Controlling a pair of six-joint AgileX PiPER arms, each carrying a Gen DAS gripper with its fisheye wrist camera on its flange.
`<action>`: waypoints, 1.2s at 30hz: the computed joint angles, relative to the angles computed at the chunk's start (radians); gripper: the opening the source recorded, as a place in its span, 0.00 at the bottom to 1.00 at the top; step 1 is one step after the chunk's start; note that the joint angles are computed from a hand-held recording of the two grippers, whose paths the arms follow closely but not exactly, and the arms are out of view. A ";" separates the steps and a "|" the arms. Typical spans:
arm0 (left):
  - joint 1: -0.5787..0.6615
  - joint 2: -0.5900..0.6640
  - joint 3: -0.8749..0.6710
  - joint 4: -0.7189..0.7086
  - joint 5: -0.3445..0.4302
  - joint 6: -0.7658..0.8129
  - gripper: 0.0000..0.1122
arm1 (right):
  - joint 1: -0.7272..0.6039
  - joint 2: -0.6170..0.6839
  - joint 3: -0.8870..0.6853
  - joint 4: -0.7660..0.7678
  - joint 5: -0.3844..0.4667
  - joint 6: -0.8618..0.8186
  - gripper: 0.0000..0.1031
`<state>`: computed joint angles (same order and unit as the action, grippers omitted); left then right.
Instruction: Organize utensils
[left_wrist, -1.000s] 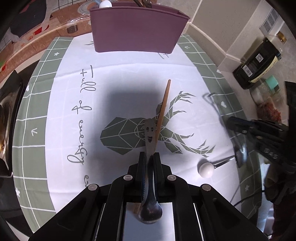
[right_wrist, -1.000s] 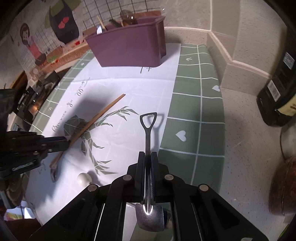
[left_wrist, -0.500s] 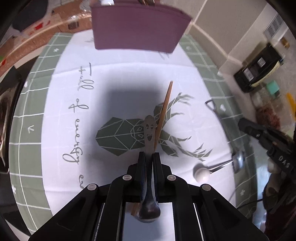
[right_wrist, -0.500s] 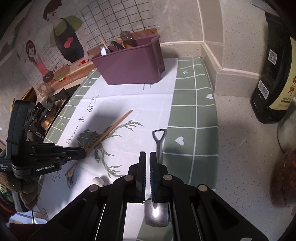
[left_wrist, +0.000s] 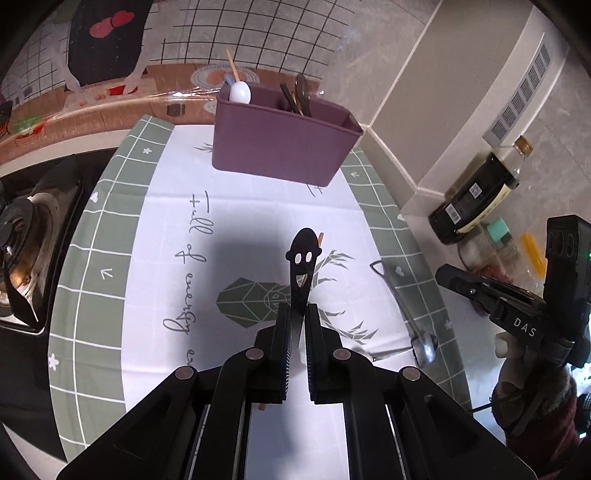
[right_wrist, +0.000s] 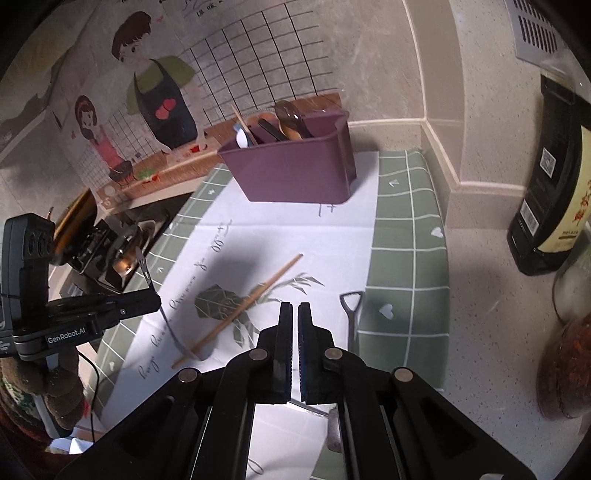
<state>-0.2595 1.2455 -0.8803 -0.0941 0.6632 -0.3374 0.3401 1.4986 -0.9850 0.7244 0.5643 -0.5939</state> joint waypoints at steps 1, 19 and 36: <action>0.005 -0.002 0.001 -0.005 -0.002 0.005 0.00 | 0.005 0.000 -0.006 -0.011 -0.002 0.011 0.02; 0.091 -0.001 0.012 -0.067 0.030 0.084 0.00 | 0.076 0.215 -0.085 -0.484 0.009 0.345 0.16; 0.165 0.229 -0.053 -0.334 0.096 0.227 0.19 | -0.084 0.170 -0.098 -0.106 0.103 0.030 0.05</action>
<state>-0.0945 1.4748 -0.9335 -0.4282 0.7595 -0.1104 0.2557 1.6683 -1.0828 0.6179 0.6674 -0.5637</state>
